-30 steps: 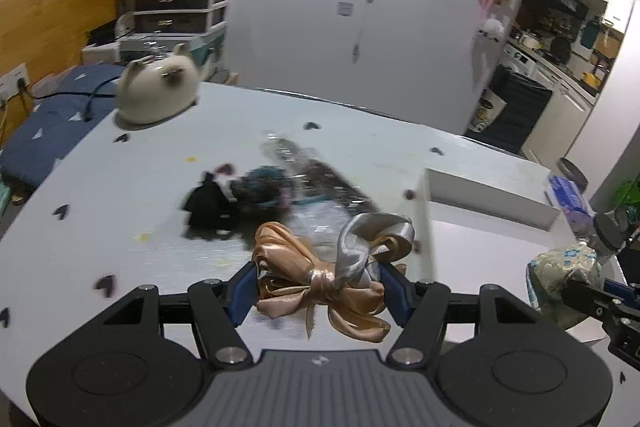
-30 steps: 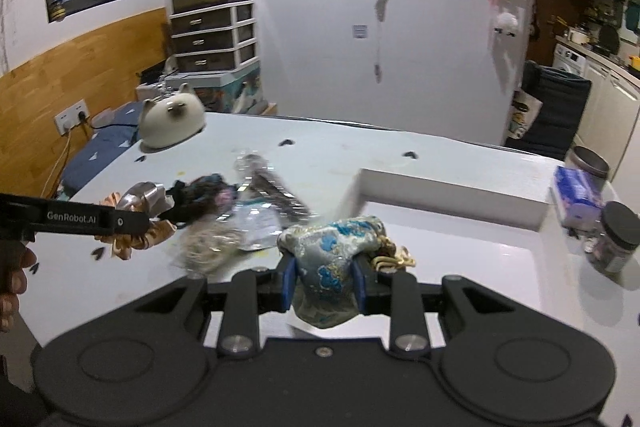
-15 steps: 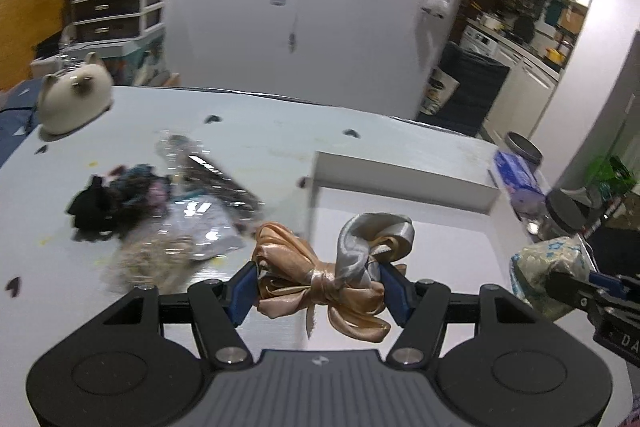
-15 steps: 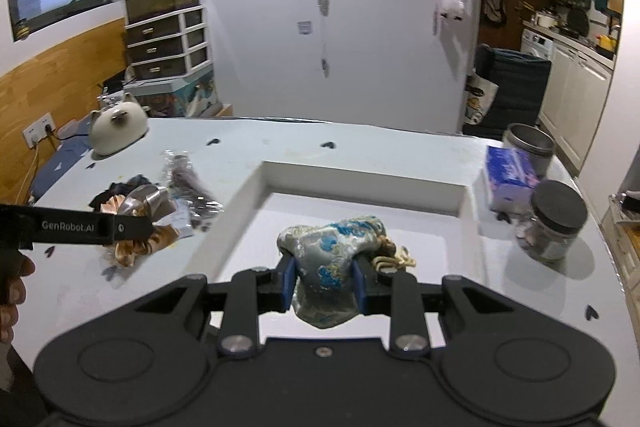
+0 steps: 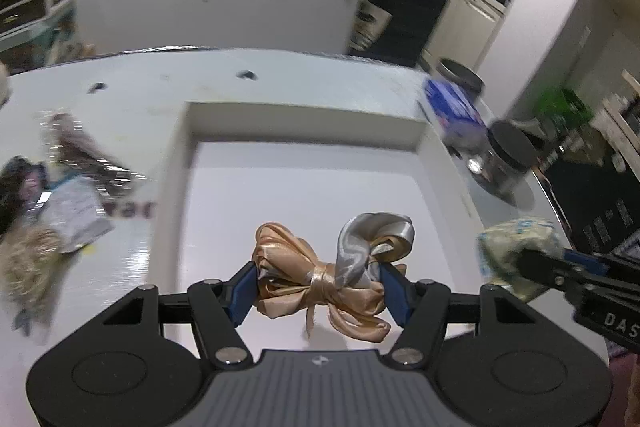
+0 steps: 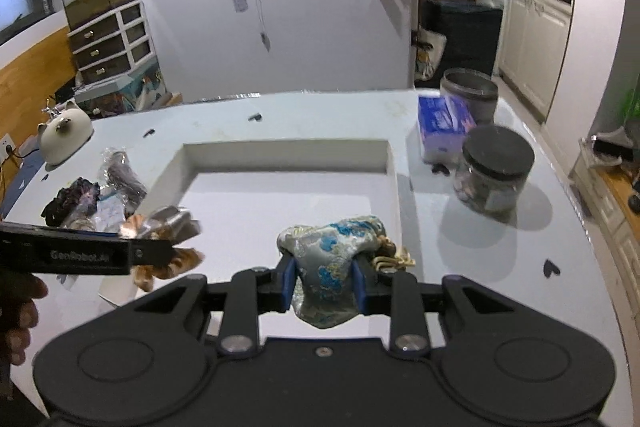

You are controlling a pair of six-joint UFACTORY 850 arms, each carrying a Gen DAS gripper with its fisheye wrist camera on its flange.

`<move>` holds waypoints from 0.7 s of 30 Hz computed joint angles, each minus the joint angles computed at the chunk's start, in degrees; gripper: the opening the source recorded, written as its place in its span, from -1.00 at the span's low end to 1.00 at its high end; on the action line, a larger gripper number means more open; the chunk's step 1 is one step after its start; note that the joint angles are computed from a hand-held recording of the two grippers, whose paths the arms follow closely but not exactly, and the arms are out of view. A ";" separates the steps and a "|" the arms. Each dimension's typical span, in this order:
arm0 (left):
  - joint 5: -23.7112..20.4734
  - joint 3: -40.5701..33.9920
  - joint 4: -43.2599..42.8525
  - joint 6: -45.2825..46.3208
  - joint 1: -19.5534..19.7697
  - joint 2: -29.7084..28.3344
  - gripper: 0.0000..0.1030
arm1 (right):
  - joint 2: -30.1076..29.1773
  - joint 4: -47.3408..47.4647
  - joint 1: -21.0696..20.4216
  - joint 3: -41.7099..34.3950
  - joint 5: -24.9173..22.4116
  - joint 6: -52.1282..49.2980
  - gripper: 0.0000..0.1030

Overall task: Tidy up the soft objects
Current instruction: 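Carry the satin bow and floral pouch with both tools into the white tray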

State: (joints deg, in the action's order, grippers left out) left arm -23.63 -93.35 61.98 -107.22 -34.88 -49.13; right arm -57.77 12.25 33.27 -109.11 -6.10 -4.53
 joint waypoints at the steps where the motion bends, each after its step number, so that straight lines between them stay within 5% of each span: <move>1: 0.73 -1.10 -1.71 2.46 0.08 -0.83 0.25 | -0.54 2.00 -0.24 -0.91 -1.47 -1.88 -0.42; 9: 2.95 -10.47 -18.55 23.54 0.47 -7.55 0.25 | -5.17 5.51 -1.63 -8.25 -9.99 -4.89 -0.42; 21: 3.42 -14.21 -32.12 35.99 1.58 -11.14 0.26 | -18.44 5.21 -2.38 -30.71 -27.66 -3.83 -0.40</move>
